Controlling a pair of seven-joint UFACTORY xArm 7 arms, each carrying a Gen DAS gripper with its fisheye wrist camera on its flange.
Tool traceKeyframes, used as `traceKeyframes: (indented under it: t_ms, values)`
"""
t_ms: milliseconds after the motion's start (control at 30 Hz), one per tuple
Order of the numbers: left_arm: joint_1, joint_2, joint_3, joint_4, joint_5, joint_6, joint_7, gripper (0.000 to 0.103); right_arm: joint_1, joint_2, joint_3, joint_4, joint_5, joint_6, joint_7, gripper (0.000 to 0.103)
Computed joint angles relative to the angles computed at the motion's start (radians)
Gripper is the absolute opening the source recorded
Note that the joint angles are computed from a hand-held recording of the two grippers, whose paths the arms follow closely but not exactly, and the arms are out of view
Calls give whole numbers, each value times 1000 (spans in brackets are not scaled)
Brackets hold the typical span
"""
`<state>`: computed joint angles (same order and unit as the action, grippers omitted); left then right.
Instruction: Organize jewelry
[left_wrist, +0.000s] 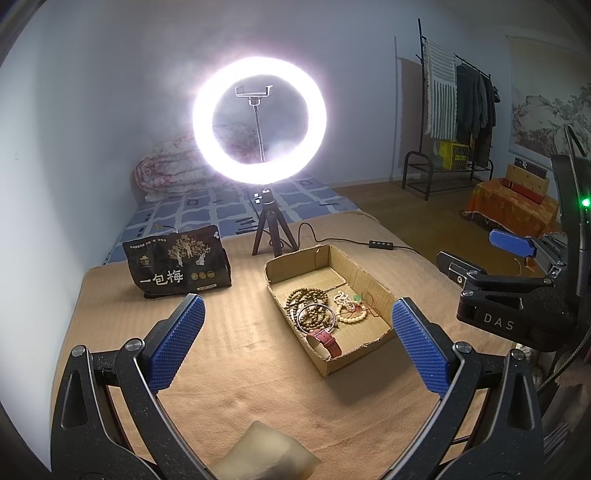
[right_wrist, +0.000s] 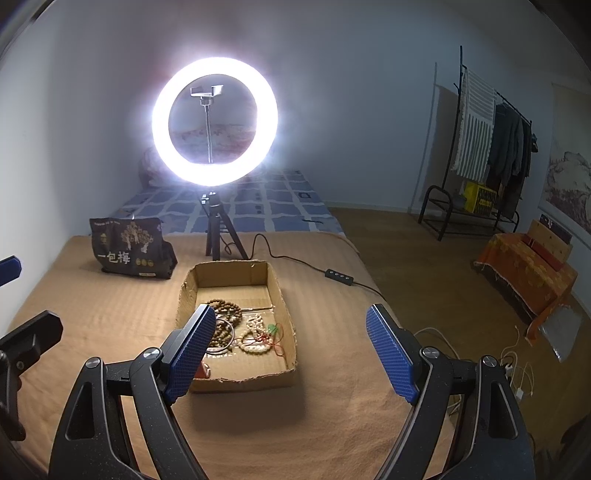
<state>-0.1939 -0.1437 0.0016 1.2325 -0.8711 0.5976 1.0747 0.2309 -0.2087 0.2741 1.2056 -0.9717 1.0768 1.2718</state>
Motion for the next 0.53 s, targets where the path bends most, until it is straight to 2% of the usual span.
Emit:
traceKeyframes:
  t_ms: [533]
  values:
    - [-5, -2, 1, -18, -10, -57, 28, 103, 0, 11, -6, 13, 13, -4, -31, 84]
